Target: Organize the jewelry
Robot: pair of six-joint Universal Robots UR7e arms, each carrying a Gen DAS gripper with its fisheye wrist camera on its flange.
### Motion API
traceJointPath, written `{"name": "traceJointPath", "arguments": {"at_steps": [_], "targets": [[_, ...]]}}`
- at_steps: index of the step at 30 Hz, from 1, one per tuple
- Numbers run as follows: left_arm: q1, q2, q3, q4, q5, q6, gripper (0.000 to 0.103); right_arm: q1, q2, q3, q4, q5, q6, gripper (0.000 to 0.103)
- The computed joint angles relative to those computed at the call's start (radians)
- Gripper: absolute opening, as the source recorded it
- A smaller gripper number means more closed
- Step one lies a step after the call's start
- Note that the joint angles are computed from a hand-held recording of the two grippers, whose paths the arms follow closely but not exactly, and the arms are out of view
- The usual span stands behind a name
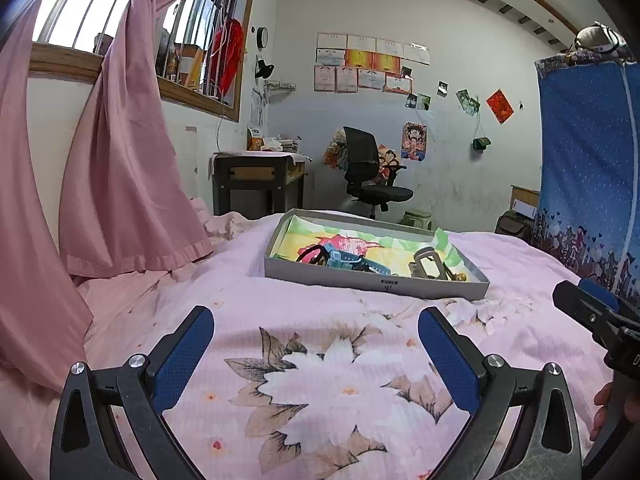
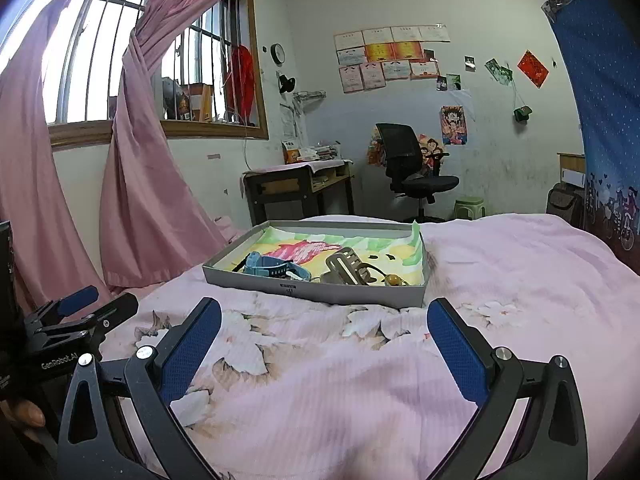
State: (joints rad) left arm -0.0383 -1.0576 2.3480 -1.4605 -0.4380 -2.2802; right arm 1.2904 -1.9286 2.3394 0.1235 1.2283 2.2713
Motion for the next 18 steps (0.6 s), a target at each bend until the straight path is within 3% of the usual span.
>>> {"name": "traceJointPath", "arguments": {"at_steps": [10,18], "targets": [[0.004,0.035,-0.026,0.067,-0.034,-0.048,0.103,-0.014,-0.013,0.032,-0.047,0.012,-0.013,0.101],[0.007,0.040,-0.021,0.035,-0.025,-0.001,0.103,0.017,-0.003,0.048,-0.113,0.085,-0.015,0.102]]}}
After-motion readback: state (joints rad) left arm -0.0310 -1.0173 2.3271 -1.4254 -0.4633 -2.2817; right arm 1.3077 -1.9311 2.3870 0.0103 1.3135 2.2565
